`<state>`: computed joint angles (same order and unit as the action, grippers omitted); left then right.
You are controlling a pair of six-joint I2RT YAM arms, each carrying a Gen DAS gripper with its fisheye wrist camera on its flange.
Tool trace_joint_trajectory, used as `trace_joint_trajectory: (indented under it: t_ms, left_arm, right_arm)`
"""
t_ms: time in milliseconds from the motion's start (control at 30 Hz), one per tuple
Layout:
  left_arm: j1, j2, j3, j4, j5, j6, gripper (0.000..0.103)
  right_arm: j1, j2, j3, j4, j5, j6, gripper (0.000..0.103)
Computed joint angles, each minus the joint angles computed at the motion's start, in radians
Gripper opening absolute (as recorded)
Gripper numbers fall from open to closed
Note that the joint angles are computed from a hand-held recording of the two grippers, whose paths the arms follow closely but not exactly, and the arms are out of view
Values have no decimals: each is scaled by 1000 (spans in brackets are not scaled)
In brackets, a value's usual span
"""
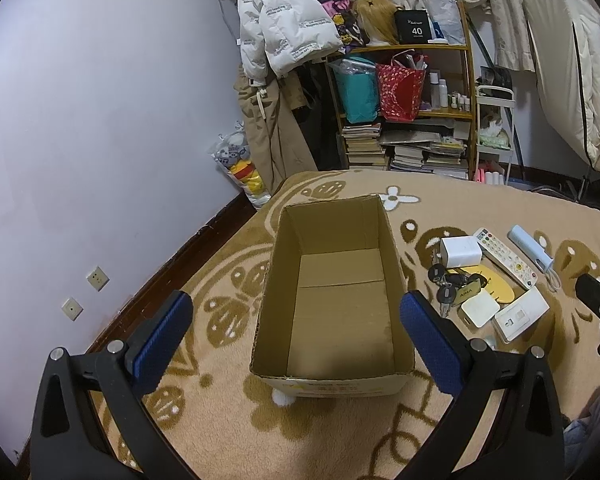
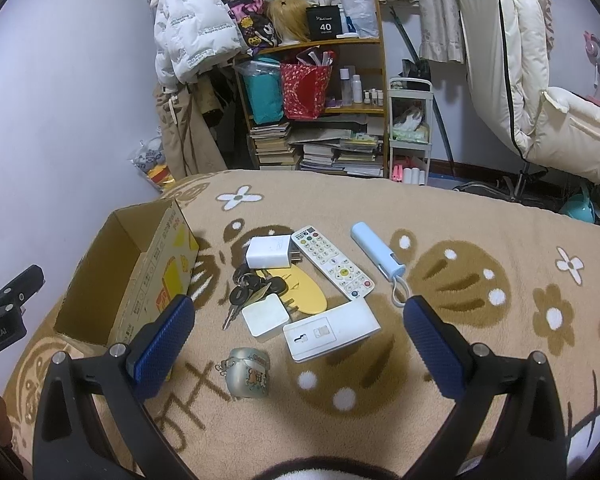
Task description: Organize rigid objects
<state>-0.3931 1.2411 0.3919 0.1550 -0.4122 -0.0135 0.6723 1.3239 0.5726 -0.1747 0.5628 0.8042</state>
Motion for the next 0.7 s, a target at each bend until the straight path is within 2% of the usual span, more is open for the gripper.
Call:
trace_joint_trajectory:
  t_ms: [700]
  left_arm:
    - [6, 14, 8, -5, 4, 7, 103]
  right_arm:
    - [-6, -2, -8, 12, -10, -5, 103]
